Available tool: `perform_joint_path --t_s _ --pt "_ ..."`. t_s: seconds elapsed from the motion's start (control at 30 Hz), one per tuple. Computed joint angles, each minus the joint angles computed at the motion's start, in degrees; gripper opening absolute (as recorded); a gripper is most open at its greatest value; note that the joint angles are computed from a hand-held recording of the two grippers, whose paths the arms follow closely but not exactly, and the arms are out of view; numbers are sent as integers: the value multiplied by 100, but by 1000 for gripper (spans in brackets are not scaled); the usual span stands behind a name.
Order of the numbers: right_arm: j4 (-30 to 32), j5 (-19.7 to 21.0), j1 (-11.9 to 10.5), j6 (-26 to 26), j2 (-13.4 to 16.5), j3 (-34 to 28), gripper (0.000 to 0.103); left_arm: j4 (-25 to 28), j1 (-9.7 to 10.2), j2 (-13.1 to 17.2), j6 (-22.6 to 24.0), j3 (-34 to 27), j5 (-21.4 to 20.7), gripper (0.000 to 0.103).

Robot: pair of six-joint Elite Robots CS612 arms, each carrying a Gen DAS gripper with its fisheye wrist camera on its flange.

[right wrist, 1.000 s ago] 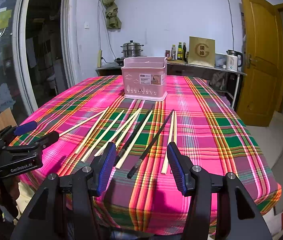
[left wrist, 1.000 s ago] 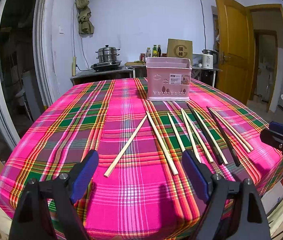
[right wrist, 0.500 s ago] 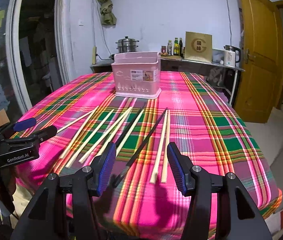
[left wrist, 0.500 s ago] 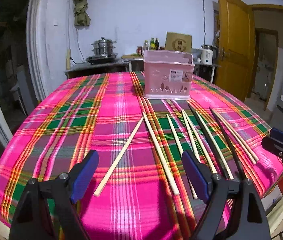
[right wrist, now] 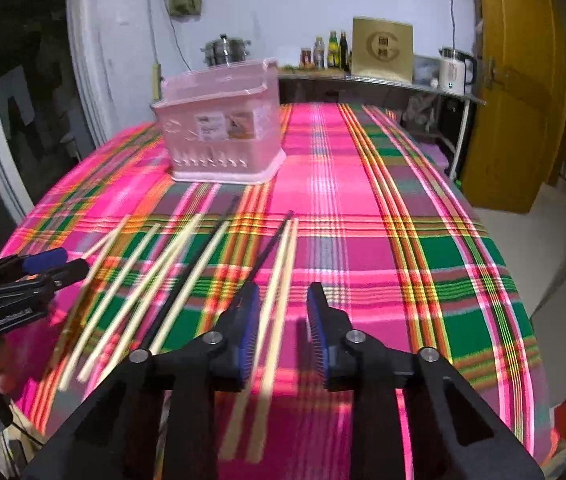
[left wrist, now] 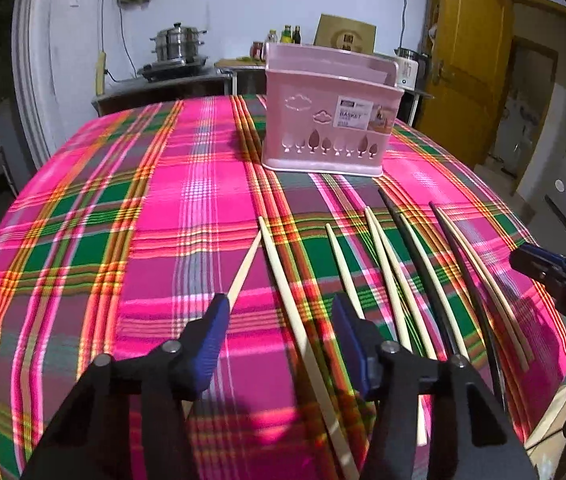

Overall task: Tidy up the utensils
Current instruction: 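Lower the left tool onto a light chopstick and close it while the right tool grasps another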

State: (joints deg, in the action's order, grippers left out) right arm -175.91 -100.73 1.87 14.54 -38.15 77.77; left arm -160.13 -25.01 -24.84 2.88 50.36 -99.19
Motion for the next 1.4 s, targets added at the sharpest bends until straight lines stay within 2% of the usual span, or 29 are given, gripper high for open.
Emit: perform_joint_path --t_s 0.27,0.43,0.57,0.8,1.03,1.13,1.4 --pt "692 358 -149 -19 160 -380 18 735 37 204 -122 -500 -229 38" --pt "933 530 -194 -77 227 -540 18 942 9 239 10 -628 -141 34" --pt "1060 548 -204 -105 255 -635 18 1141 12 319 -1 -824 -109 30" --pt "1251 590 -208 -181 296 -788 18 1217 0 372 37 -940 -34 30" --pt "1510 430 -192 -231 358 -950 18 1318 -31 431 139 -1078 109 29" --pt "1649 354 -173 -325 398 -1059 18 1395 -42 477 166 -1184 176 25" --pt "2131 456 -223 -382 515 -1423 18 1816 -51 606 267 -1538 132 13"
